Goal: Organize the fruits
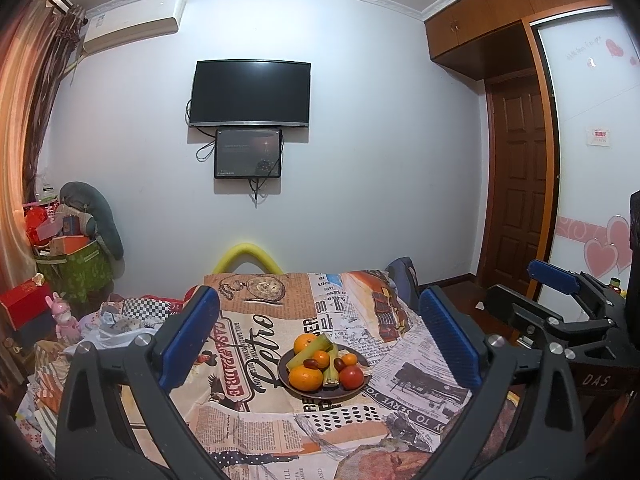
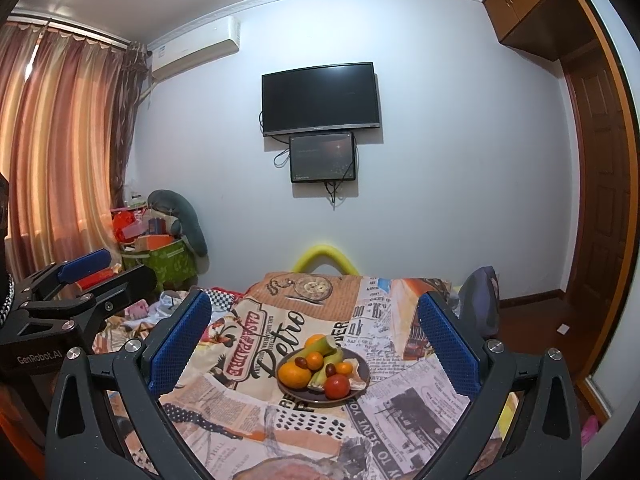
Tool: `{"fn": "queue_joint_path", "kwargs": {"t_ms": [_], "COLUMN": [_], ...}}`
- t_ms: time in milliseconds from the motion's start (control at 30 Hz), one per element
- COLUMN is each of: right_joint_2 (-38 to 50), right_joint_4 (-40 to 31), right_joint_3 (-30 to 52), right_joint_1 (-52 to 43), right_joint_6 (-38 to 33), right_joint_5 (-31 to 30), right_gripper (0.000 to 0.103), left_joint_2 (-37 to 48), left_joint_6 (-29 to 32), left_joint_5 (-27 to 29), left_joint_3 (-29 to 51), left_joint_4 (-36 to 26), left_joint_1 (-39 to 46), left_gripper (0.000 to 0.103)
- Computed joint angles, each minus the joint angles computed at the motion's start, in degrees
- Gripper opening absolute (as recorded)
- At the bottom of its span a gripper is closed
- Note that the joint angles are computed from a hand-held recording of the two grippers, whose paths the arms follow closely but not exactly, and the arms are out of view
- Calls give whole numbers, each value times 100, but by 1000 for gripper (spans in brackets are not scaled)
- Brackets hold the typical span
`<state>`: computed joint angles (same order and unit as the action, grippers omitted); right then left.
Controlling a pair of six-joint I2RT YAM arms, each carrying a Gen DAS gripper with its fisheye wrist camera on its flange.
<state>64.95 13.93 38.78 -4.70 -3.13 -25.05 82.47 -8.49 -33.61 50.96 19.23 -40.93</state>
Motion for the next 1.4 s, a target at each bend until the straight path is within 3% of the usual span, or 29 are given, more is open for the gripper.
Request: {"fn": "queue_joint_path", "kwargs": {"t_ms": [1400], "right_joint_2": [-17], "right_joint_4": [-82], "right_joint_3": [54], "right_joint_1": [-27], "right_joint_6": [37], "right_joint_5": [-12], "right_gripper": [103], "left_joint_2": [17], "left_joint_6": [-44], "left_joint_5": [130], "left_joint_3": [7], "left_joint_4": [-35], "left_joint_1": [69], "left_gripper": [103]}}
